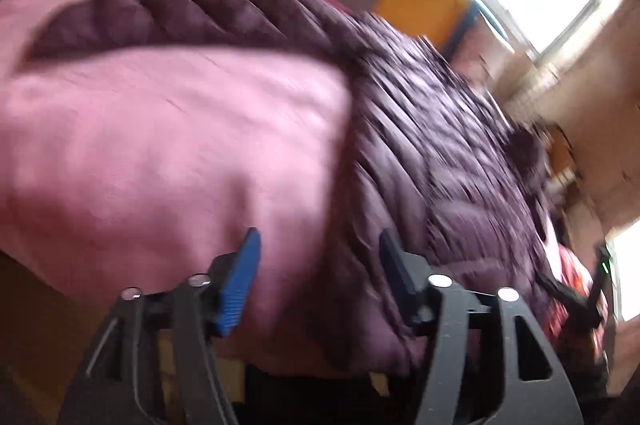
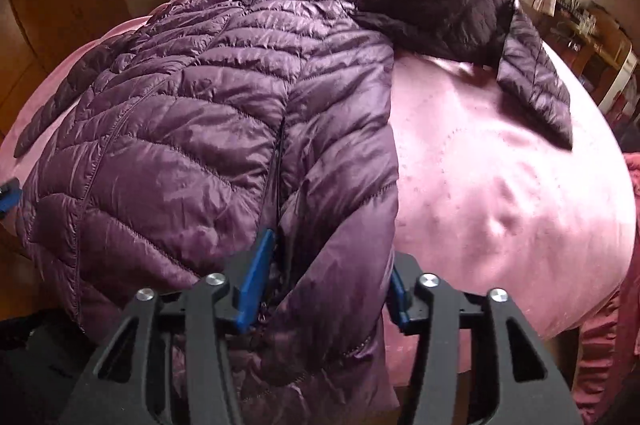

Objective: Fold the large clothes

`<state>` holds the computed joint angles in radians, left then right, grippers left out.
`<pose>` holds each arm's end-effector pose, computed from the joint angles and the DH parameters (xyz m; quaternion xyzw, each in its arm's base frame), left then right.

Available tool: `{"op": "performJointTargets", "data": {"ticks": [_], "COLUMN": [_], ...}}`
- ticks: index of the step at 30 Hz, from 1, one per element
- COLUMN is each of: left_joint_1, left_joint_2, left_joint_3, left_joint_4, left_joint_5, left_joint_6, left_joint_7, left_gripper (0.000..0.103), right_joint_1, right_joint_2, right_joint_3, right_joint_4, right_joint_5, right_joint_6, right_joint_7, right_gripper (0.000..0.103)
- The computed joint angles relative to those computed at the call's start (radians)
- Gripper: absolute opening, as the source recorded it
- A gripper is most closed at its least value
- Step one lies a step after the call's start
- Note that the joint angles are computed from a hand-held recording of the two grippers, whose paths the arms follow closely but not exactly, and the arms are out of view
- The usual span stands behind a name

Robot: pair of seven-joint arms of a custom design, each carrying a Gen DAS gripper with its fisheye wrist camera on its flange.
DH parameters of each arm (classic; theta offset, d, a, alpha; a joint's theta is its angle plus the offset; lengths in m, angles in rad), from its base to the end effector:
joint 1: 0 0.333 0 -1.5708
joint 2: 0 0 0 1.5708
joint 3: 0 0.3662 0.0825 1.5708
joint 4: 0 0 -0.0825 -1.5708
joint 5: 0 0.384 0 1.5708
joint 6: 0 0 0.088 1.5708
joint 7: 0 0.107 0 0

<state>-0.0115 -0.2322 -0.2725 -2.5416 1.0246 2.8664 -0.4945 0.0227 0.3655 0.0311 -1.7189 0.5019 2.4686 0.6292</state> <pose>0.4177 -0.1752 0.4399 -0.8719 0.3325 -0.3128 0.1772 0.7037 0.0340 0.4624 -0.8643 0.4258 -0.1087 0.2446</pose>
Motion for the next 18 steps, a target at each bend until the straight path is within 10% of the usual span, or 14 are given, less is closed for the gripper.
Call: {"op": "performJointTargets", "data": {"ticks": [2,7,16,18], "left_joint_1": [-0.002,0.069,0.344,0.396], "left_joint_2": [-0.090,-0.271,-0.246,-0.184], "left_joint_3": [0.023,0.044,0.157,0.162], "left_joint_4": [-0.050,-0.154,-0.222,-0.200], "left_joint_5": [-0.100,-0.225,-0.082,-0.038], "left_joint_6": [-0.137,-0.418,-0.118,-0.039], "left_joint_7": [0.032,0.001,-0.037,-0.050], "left_gripper": [0.066,0.082,0.082,0.068], "right_joint_1": [0.011,0.023,0.136,0.163], "right_joint_2": [-0.028,-0.054,-0.005,0.020], "right_joint_3": [0.024,0.090,0.117,0.115], "right_joint_4": [-0.049,-0.079,-0.013,0.015], "right_joint_5": [0.035,0.154,0.165,0.148], "right_joint_6": [0.111,0.208,0.083,0.056], "right_joint_7": [-0.050,-0.171,-0.136,-0.094], "right_gripper": [0.079,0.090,0.090,0.090]}}
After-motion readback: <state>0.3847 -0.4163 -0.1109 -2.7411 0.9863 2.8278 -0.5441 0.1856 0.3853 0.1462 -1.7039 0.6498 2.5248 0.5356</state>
